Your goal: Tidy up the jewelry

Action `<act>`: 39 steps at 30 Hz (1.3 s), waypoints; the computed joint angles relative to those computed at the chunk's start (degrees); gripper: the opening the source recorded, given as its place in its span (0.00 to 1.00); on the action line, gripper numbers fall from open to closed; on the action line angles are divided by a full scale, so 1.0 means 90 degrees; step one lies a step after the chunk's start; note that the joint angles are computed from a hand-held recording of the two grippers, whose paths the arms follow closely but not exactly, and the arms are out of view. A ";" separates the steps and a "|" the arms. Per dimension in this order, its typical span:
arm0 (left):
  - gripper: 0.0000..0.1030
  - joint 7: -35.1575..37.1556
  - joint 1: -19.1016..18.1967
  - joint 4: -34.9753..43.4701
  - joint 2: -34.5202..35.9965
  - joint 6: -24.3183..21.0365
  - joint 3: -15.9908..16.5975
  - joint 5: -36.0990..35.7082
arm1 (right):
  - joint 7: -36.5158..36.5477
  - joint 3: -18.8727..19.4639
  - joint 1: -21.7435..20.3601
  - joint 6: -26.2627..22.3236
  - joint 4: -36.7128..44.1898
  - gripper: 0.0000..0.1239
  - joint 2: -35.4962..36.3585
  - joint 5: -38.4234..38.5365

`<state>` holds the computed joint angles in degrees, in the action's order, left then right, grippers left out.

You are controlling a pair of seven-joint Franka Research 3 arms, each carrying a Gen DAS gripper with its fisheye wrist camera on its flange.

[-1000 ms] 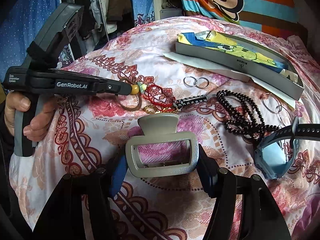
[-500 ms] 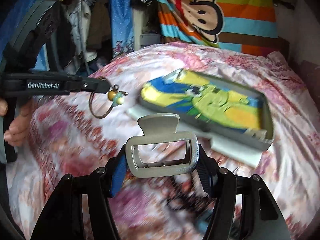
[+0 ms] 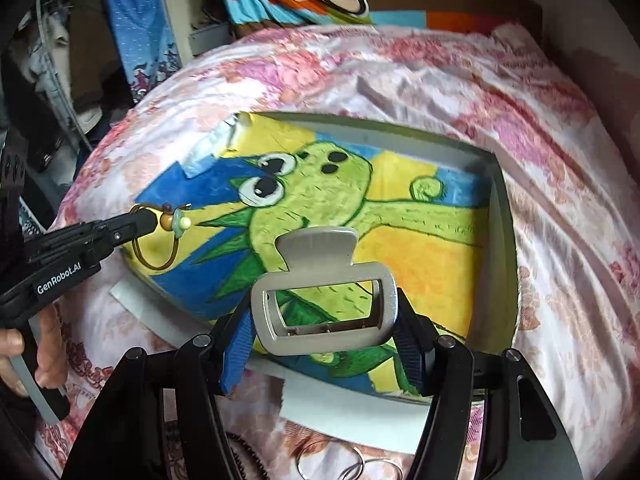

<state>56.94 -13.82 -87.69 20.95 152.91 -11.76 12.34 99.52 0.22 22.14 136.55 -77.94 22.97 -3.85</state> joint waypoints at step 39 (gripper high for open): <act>1.00 -0.4375 0.0602 -0.3351 -0.3563 0.1539 -0.0500 0.3796 | 0.3958 0.0734 -0.0941 0.3179 -0.4694 0.82 -0.4044 -0.3753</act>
